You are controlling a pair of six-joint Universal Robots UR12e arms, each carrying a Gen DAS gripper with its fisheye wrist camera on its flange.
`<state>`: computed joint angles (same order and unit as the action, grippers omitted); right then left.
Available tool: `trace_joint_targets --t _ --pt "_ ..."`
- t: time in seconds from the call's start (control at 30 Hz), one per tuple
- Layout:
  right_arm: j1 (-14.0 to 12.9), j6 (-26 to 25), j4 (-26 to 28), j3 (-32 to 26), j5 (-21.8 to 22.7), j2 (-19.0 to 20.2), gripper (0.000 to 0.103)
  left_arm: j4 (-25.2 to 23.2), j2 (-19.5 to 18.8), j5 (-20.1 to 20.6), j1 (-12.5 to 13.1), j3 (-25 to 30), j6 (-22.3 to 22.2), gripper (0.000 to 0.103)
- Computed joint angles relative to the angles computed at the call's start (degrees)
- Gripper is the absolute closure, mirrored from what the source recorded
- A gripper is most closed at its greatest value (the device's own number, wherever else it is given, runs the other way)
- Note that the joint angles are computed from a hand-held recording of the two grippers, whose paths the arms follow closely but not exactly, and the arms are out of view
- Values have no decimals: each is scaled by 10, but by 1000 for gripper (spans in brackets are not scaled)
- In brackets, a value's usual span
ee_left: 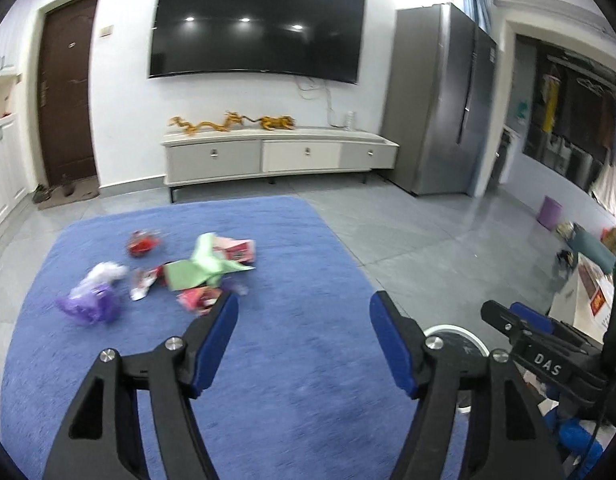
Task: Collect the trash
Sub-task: 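Move both open tools back over the rug toward the remaining trash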
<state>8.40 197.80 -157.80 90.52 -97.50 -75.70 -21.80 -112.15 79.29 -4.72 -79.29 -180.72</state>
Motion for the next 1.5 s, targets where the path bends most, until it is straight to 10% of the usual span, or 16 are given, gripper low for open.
trace_joint_targets --t 0.73,1.5 --pt "27 -32 -62 40 39 -41 49 64 71 62 5 -100 -16 36" --pt "11 -49 -79 52 27 -35 47 114 37 99 -24 -78 14 36"
